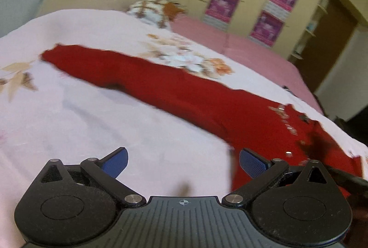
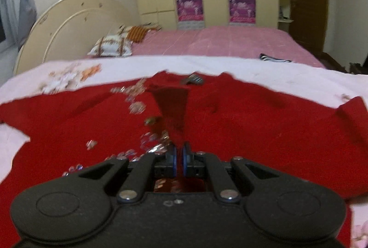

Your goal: Fold small clothes

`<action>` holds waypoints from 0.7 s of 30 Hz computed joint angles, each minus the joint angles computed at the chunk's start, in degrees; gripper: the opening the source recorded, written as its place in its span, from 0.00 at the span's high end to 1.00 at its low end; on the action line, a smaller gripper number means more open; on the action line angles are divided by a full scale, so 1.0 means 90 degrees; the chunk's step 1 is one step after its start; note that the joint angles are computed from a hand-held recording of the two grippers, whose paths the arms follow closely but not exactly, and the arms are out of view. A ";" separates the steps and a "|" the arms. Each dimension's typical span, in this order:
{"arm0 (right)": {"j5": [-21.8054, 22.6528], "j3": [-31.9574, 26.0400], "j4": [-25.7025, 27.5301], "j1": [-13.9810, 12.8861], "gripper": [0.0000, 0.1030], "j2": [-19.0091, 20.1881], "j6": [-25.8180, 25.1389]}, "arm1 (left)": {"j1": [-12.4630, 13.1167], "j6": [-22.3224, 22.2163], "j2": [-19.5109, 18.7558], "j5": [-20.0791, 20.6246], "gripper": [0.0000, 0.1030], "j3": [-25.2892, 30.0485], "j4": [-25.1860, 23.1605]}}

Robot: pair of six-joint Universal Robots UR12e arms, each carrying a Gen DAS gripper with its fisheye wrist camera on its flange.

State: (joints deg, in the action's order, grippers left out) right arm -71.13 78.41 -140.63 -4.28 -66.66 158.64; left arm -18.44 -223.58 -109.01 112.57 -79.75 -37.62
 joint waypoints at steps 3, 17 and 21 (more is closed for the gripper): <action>0.0272 0.0356 -0.0282 0.0022 0.64 -0.0162 -0.0837 | -0.0020 0.0246 -0.0278 -0.0363 0.00 0.0327 0.0207; 0.1835 0.0763 -0.0416 -0.1457 0.65 -0.0758 0.2992 | -0.0063 0.0431 -0.2446 -0.2963 0.33 0.3266 -0.0258; 0.2513 0.0950 -0.0932 -0.1810 0.61 -0.0637 0.4707 | -0.0086 0.0394 -0.2837 -0.3121 0.85 0.3815 -0.0597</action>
State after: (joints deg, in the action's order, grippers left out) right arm -48.52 86.95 -149.02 -20.57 -72.40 201.01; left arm -19.21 -220.03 -134.54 84.48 -45.41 -42.99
